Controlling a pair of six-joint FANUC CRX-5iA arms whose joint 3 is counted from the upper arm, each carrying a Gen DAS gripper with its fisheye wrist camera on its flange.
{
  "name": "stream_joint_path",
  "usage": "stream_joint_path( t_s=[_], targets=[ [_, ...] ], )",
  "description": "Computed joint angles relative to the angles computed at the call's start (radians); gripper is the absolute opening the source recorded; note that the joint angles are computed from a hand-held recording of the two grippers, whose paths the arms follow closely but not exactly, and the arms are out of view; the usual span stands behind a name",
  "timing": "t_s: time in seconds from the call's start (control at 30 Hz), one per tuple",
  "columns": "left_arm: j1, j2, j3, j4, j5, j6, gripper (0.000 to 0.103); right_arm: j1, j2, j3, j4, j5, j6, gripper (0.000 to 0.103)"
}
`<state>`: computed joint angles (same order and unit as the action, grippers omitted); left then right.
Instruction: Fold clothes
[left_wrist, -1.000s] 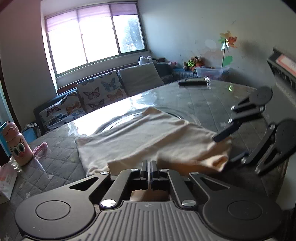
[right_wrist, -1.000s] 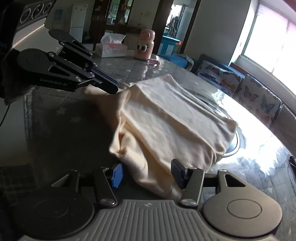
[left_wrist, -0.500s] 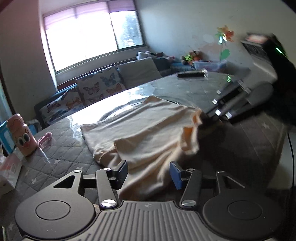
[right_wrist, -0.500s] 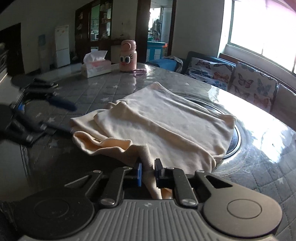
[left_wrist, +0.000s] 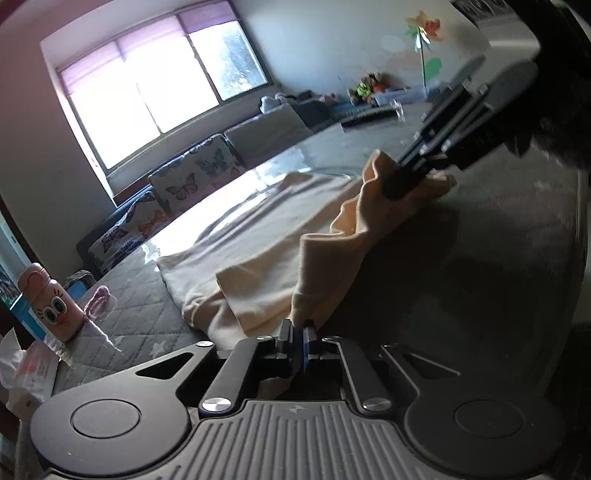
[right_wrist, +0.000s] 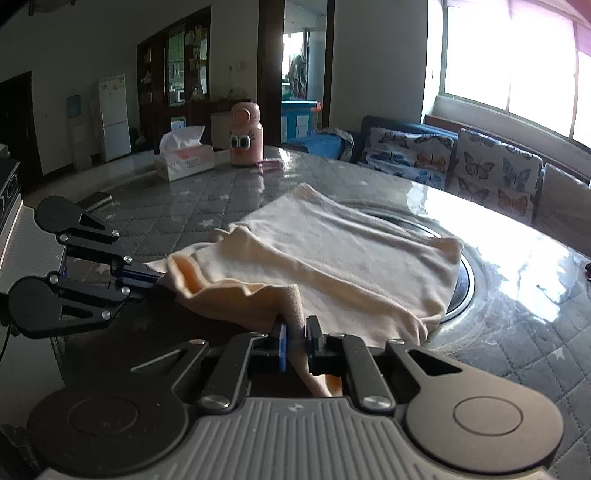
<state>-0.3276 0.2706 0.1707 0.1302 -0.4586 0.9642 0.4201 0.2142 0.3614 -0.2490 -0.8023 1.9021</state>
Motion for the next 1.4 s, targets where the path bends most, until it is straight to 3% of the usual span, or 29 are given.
stream_joint_path(
  t_s=[0.27, 0.5, 0.7, 0.87, 1.03, 1.23, 1.4],
  targets=[
    [0.010, -0.088, -0.094, 0.119, 0.017, -0.067, 0.004, -0.005, -0.069, -0.037, -0.057, -0.002, 0.059, 0.009],
    [0.015, -0.200, -0.198, 0.218, -0.024, -0.119, 0.004, -0.016, -0.164, -0.072, -0.132, -0.087, 0.117, 0.009],
    [0.012, -0.208, -0.171, 0.176, -0.011, -0.050, 0.004, -0.008, -0.182, -0.055, -0.136, -0.105, 0.123, 0.009],
    [0.020, -0.118, -0.055, 0.115, 0.008, 0.031, 0.004, -0.014, -0.102, 0.030, -0.105, -0.088, 0.078, 0.009],
    [0.023, 0.007, 0.126, 0.038, -0.037, 0.103, 0.004, -0.023, 0.023, 0.161, -0.048, -0.104, 0.003, 0.009],
    [0.023, 0.188, 0.398, -0.060, -0.151, 0.183, 0.004, -0.033, 0.185, 0.341, 0.019, -0.141, -0.082, 0.009],
    [0.026, 0.354, 0.646, -0.115, -0.295, 0.244, 0.004, -0.040, 0.312, 0.484, 0.064, -0.190, -0.155, 0.009]
  ],
)
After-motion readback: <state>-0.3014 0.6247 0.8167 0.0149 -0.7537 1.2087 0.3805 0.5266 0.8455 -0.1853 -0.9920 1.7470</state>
